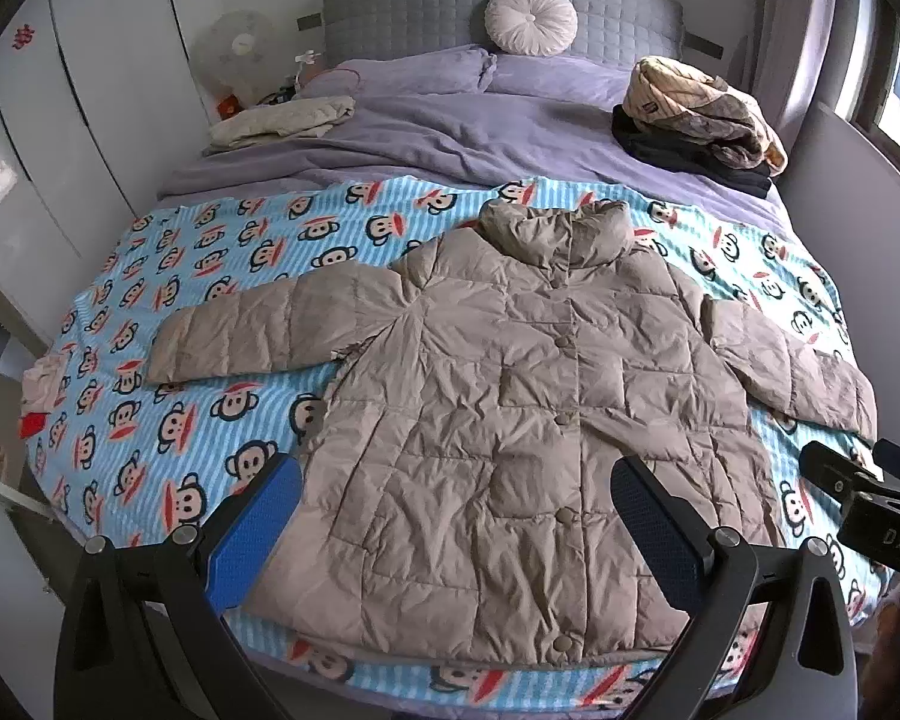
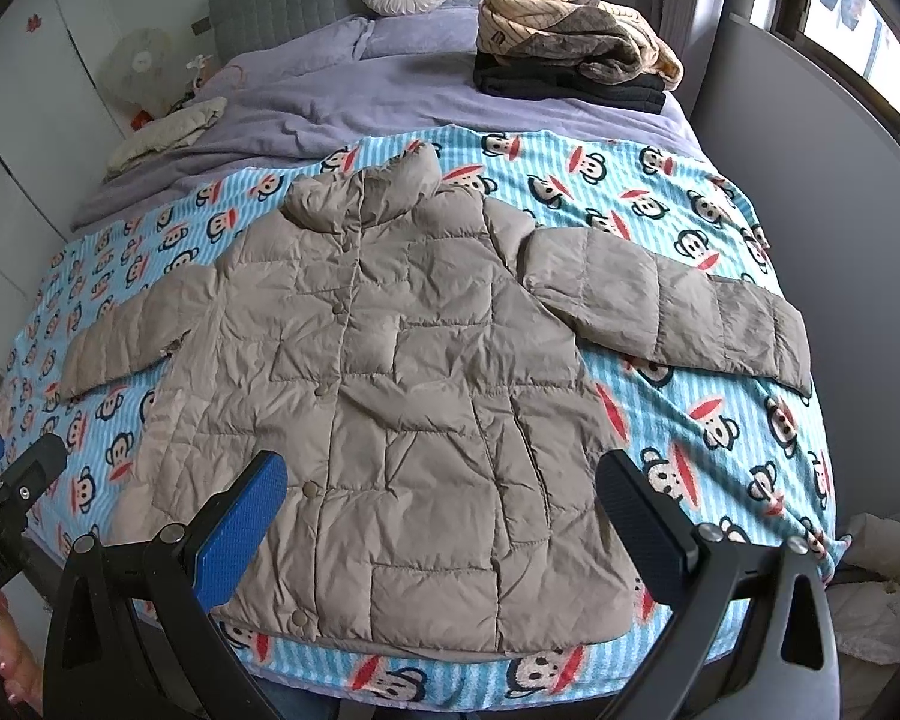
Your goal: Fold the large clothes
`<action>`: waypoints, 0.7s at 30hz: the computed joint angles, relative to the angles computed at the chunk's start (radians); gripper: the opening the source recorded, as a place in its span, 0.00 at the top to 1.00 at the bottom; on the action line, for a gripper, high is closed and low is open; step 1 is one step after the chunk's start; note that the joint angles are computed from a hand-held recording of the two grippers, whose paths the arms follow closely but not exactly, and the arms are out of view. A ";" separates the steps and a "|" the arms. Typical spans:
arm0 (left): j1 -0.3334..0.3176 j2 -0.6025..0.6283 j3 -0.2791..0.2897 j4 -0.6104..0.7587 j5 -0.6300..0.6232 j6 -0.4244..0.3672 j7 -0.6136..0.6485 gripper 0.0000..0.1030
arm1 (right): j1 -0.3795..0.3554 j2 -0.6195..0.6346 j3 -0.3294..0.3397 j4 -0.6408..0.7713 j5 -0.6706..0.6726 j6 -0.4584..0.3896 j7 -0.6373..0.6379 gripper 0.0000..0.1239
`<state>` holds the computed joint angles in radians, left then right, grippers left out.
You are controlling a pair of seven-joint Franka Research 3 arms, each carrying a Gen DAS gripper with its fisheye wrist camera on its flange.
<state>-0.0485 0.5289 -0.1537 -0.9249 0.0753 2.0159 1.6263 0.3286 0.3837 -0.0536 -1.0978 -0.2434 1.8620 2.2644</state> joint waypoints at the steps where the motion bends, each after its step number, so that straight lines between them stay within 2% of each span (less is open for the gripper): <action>1: -0.001 0.004 0.001 0.006 0.001 -0.003 -0.001 0.00 | 0.001 0.006 -0.001 0.008 -0.002 -0.002 0.002 0.17; 8: 0.000 0.008 0.001 0.013 0.003 -0.008 0.001 0.00 | 0.002 0.004 -0.003 0.007 -0.006 -0.012 0.002 0.17; 13: -0.001 0.014 0.001 0.020 0.003 -0.017 0.000 0.00 | -0.003 0.045 -0.006 0.077 0.006 -0.049 -0.011 0.17; 21: -0.003 0.018 0.001 0.016 0.005 -0.018 -0.003 0.00 | -0.004 0.034 -0.009 0.057 0.010 -0.038 -0.013 0.17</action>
<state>-0.0515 0.5469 -0.1526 -0.9086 0.0799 1.9976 1.6234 0.3241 0.4179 -0.0628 -1.0413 -0.2338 1.8244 2.2519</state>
